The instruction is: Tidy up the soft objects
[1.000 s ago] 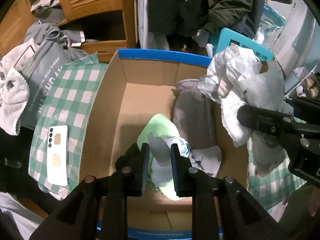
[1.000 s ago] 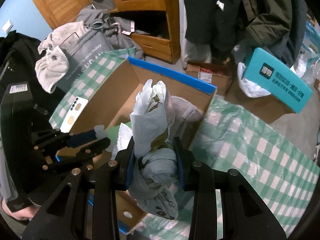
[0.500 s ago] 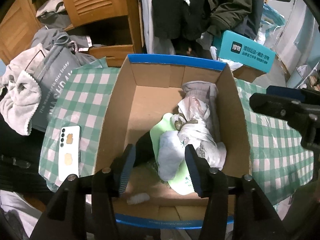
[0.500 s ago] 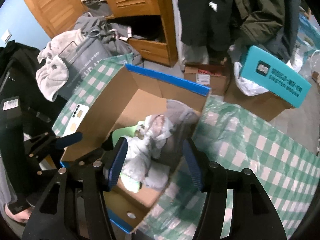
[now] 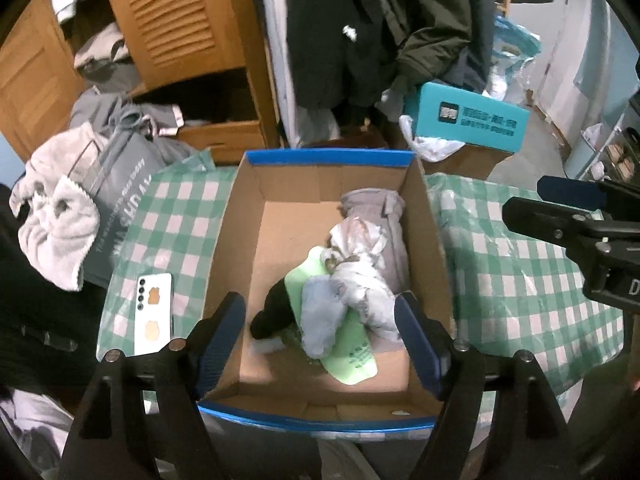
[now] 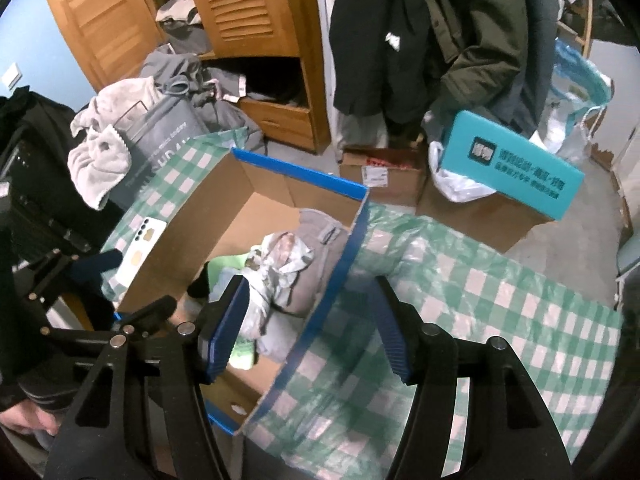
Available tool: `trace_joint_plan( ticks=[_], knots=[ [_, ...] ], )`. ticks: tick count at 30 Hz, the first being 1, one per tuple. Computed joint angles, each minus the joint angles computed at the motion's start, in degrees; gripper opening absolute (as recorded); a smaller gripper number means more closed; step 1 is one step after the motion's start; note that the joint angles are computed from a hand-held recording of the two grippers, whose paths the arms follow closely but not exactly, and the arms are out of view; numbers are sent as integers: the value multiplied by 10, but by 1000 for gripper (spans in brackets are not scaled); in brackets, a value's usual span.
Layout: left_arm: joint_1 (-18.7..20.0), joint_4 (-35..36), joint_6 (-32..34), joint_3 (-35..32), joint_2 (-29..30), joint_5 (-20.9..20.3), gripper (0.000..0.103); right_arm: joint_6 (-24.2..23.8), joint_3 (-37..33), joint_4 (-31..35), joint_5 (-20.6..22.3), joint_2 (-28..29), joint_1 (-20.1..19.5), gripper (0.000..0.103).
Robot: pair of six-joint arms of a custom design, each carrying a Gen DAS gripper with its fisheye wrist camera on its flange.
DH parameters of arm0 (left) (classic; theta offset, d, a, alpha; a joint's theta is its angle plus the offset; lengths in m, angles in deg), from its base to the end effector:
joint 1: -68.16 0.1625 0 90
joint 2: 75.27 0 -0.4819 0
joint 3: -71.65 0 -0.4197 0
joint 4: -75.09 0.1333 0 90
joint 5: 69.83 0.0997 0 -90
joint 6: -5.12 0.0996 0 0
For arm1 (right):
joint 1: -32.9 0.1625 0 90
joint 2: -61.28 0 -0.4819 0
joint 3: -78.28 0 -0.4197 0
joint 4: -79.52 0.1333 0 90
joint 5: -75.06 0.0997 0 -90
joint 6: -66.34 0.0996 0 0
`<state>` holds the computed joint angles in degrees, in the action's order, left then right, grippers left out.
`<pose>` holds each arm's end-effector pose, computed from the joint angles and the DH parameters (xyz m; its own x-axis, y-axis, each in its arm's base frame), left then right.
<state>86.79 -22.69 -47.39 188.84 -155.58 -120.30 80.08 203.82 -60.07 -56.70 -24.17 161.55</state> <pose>-0.3793 -0.3354 0.2700 -0.6284 0.2835 -0.7244 0.5412 0.8283 -0.1453 0.3458 -0.3252 0.3158 -0.7789 -0.1862 0.5989 -0.4437 0.8385 -0.3163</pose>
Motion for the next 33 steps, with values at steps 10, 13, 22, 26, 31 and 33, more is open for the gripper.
trace_joint_plan(
  ticks=[10,13,22,26,31,33],
  knots=[
    [-25,13,1,-13,20,11,81,4,8,-3,-35,-37,25,62],
    [-28,7,4,-14,23,8,81,0,12,-4,-40,-43,29,62],
    [-28,7,-2,-17,34,11,81,-2,31,-7,-57,-57,17,62],
    [-29,3,3,-18,38,10,81,-2,35,-6,-55,-63,13,62],
    [-30,-2,6,-17,41,8,81,-4,36,-7,-54,-65,11,62],
    [-27,-1,6,-19,43,3,81,-4,36,-6,-54,-65,12,62]
  ],
)
